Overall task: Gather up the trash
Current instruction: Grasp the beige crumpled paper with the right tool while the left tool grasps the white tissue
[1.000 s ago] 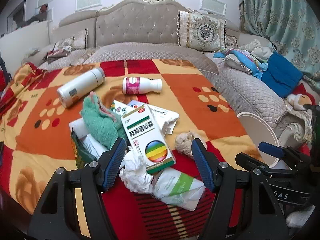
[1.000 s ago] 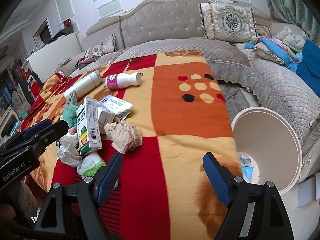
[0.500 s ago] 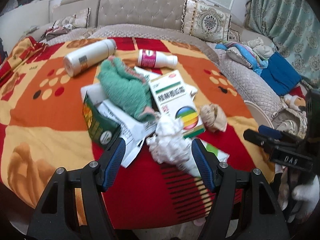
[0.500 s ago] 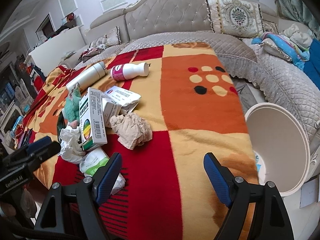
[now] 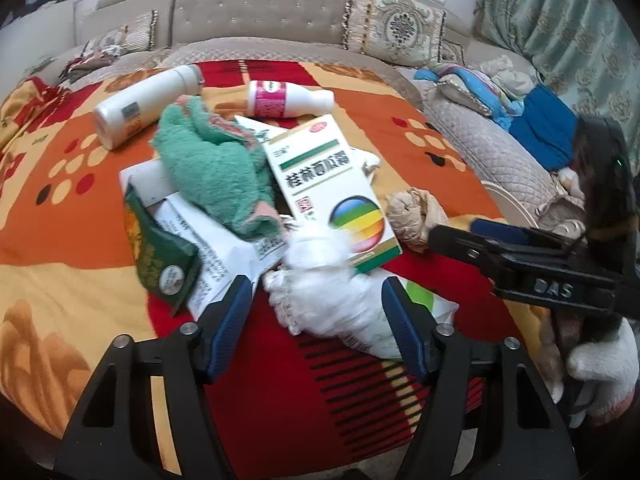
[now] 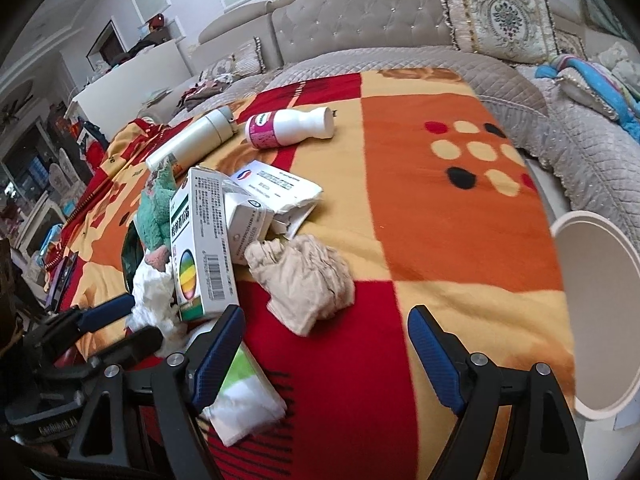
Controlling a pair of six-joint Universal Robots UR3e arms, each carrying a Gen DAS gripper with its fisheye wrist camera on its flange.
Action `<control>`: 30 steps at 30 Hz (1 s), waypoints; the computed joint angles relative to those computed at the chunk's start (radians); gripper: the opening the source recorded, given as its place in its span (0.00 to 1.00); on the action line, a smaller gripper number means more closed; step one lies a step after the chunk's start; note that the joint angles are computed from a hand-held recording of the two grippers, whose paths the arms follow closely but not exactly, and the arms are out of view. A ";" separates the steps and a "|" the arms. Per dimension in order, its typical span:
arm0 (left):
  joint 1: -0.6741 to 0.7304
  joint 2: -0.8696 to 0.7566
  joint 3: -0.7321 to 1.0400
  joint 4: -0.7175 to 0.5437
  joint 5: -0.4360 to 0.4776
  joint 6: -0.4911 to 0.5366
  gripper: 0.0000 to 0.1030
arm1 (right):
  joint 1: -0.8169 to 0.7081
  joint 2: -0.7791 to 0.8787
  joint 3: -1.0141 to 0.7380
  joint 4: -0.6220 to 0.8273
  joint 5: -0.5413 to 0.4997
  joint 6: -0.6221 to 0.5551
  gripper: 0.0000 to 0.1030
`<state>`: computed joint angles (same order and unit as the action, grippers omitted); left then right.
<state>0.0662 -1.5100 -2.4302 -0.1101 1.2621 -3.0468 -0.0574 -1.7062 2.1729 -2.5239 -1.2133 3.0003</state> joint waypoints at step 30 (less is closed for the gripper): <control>-0.138 0.089 0.142 -0.139 -0.011 -0.015 0.19 | -0.249 -0.336 0.111 0.200 0.180 -0.184 0.33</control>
